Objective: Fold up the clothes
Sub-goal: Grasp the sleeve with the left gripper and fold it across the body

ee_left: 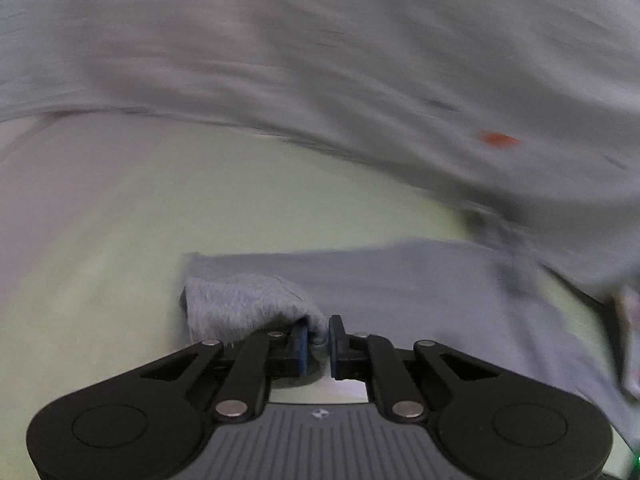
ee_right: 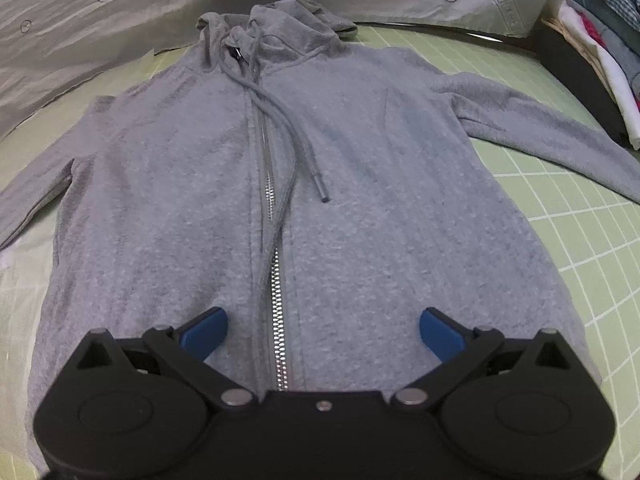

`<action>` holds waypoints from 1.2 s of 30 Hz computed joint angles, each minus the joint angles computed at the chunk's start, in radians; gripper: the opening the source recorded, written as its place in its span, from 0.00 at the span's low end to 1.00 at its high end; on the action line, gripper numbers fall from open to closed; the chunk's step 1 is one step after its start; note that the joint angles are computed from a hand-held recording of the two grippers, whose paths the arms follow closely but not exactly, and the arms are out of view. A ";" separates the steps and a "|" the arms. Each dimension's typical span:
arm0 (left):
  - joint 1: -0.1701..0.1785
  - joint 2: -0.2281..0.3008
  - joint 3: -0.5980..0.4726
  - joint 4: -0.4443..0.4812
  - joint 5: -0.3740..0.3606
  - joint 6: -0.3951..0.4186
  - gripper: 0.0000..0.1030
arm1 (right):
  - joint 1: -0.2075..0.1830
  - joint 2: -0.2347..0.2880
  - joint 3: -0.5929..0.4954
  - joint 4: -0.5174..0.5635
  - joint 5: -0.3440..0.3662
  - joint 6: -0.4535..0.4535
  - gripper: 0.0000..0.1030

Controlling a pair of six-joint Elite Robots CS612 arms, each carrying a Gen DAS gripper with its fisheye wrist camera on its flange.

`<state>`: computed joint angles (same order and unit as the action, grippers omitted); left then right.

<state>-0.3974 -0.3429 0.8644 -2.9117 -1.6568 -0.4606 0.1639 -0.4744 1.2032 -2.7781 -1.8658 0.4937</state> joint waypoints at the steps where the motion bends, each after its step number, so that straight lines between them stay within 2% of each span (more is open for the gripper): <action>1: -0.007 0.011 -0.026 0.010 -0.038 0.035 0.17 | 0.000 0.000 0.002 -0.005 0.001 -0.003 1.00; 2: -0.013 0.021 -0.050 0.026 -0.066 0.072 0.28 | -0.001 0.000 0.003 -0.008 0.003 -0.007 1.00; 3: -0.020 0.028 -0.066 0.045 -0.077 0.111 0.46 | -0.001 0.000 0.003 -0.011 0.004 -0.011 1.00; 4: -0.028 0.029 -0.072 0.066 -0.065 0.144 0.55 | -0.001 0.000 0.005 -0.014 0.004 -0.013 1.00; 5: -0.035 0.027 -0.071 0.083 -0.037 0.166 0.71 | -0.001 0.000 0.006 -0.018 0.004 -0.014 1.00; 6: -0.038 0.024 -0.066 0.101 -0.010 0.172 0.77 | -0.001 0.000 0.007 -0.022 0.003 -0.016 1.00; 9: -0.038 0.014 -0.053 0.166 0.065 0.151 0.78 | 0.000 0.000 0.011 -0.034 0.000 -0.016 1.00; 12: -0.033 0.007 -0.044 0.233 0.138 0.087 0.81 | 0.002 0.002 0.000 -0.015 -0.012 -0.006 1.00; 14: -0.025 -0.001 -0.027 0.252 0.171 0.052 0.82 | 0.008 0.006 -0.017 0.006 -0.045 -0.011 1.00; 17: -0.018 -0.007 -0.014 0.289 0.209 -0.006 0.84 | 0.022 0.018 -0.049 -0.008 -0.103 -0.063 1.00; 20: -0.013 -0.013 -0.002 0.337 0.231 -0.049 0.84 | 0.032 0.036 -0.091 -0.047 -0.109 -0.133 1.00; 26: -0.002 -0.016 0.005 0.405 0.239 -0.108 0.84 | 0.044 0.108 -0.248 -0.027 -0.022 -0.256 1.00; 30: 0.004 -0.026 0.023 0.432 0.265 -0.133 0.85 | 0.057 0.183 -0.401 0.022 0.035 -0.286 1.00; 36: 0.012 -0.032 0.034 0.469 0.325 -0.157 0.85 | 0.084 0.288 -0.612 0.104 0.104 -0.387 1.00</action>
